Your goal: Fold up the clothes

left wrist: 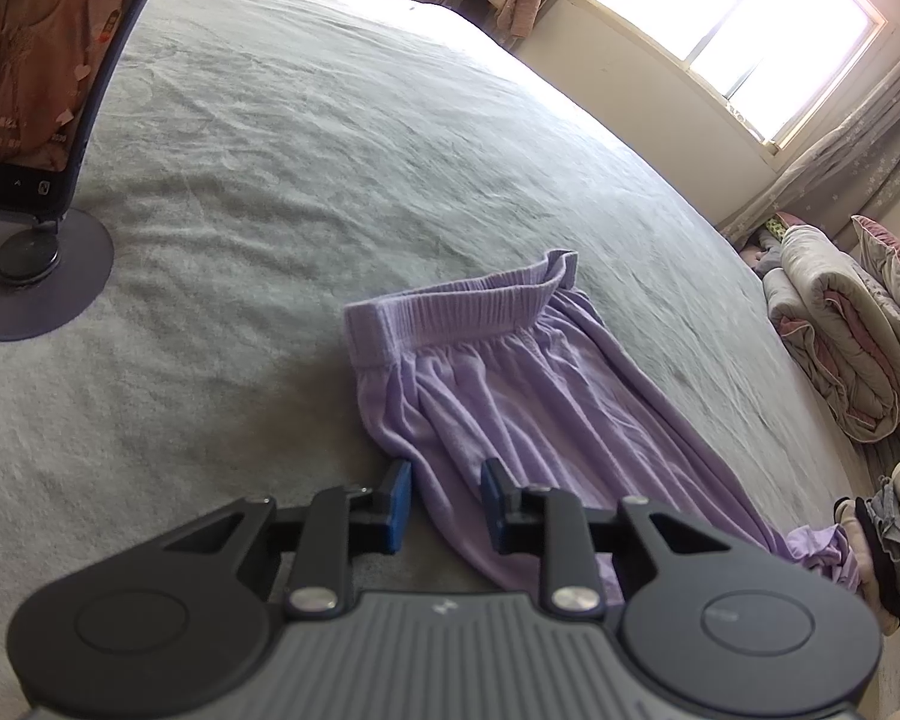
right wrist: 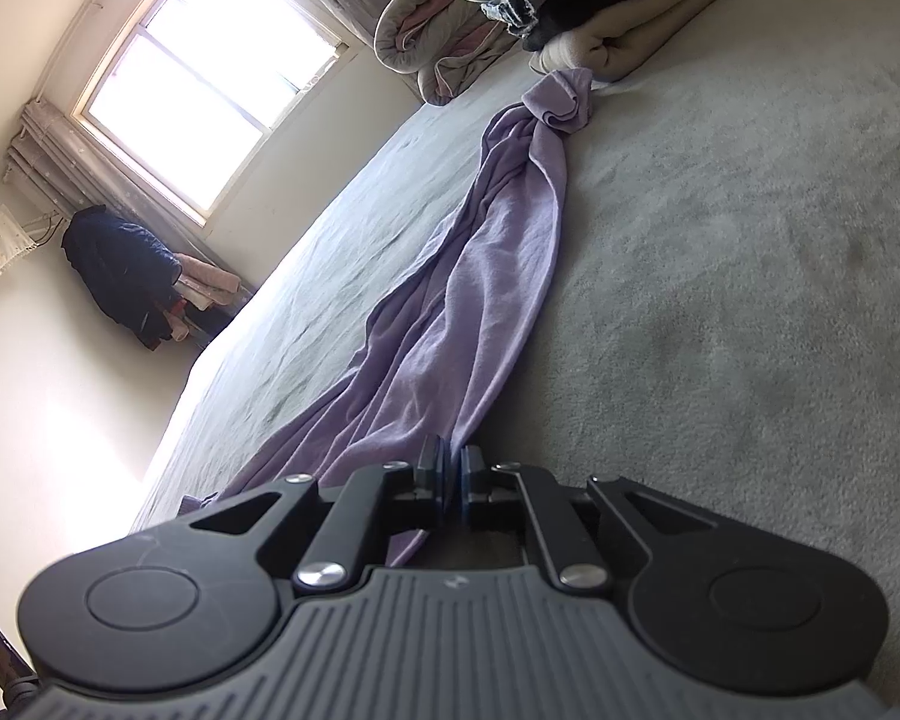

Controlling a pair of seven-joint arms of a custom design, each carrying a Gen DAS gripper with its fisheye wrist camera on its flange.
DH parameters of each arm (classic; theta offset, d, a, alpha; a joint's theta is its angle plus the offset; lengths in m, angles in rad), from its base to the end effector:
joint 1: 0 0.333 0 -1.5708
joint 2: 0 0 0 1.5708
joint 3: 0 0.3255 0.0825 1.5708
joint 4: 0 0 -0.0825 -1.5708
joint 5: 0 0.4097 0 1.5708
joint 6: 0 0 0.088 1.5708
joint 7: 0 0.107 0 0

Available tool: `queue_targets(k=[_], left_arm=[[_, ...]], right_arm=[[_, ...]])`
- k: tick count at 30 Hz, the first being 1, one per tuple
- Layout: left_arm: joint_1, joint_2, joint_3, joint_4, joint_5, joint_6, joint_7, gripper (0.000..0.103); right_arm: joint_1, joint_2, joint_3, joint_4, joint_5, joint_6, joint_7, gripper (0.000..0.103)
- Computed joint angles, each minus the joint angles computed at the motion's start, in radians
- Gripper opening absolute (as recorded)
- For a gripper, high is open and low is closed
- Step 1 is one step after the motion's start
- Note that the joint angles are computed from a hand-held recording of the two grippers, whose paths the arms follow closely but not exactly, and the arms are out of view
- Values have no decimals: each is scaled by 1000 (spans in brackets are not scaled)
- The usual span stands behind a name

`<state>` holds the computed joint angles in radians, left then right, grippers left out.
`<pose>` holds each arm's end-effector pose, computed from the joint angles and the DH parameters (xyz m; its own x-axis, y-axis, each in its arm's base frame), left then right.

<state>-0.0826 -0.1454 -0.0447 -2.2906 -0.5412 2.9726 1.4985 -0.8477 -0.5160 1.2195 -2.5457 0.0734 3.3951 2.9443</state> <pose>0.5561 -0.0363 0.4979 0.2161 -0.8554 0.4706 -0.6453 -0.4869 -0.5886 0.4613 0.2094 0.4492 -0.3149 -0.6415 -0.6995 -0.3080 0.7662 -0.5640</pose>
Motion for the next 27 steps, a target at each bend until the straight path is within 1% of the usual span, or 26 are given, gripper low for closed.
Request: queue_targets(k=[1, 2, 5, 9, 11, 14, 16, 17, 19, 21, 23, 27], left_arm=[[0, 0, 0, -1, 2, 2, 1, 25], [0, -1, 0, -2, 4, 5, 3, 25], [-4, -1, 5, -1, -11, 5, 11, 24], [-8, -2, 11, 1, -35, 5, 24, 22], [-9, -2, 12, 2, -47, 6, 30, 21], [-14, -2, 17, 2, -71, 9, 48, 21], [-19, -4, 20, 3, -91, 10, 64, 18], [-21, -5, 22, 3, -101, 10, 73, 18], [-25, -7, 26, 3, -122, 10, 90, 16], [-28, -8, 31, 6, -145, 4, 111, 12], [-26, -9, 32, 6, -160, -4, 125, 8], [-20, -12, 34, 6, -185, -18, 144, 2]], right_arm=[[1, 2, -1, 2, -3, 2, -4, 11], [2, 3, -2, 4, -6, 1, -9, 16], [8, 0, -8, 13, -17, -15, -22, 22], [11, 5, -11, 20, -17, -7, -25, 38], [11, 8, -11, 28, -20, -15, -31, 40], [2, 17, -6, 37, -27, -17, -36, 40], [-2, 25, -4, 42, -34, -17, -43, 40], [-3, 30, -4, 44, -37, -17, -48, 39], [-1, 42, -7, 49, -43, -12, -59, 31], [4, 55, -12, 53, -46, -8, -77, 15], [8, 45, -15, 53, -37, -15, -86, 7], [31, 9, -40, 44, -33, -33, -92, 4]])
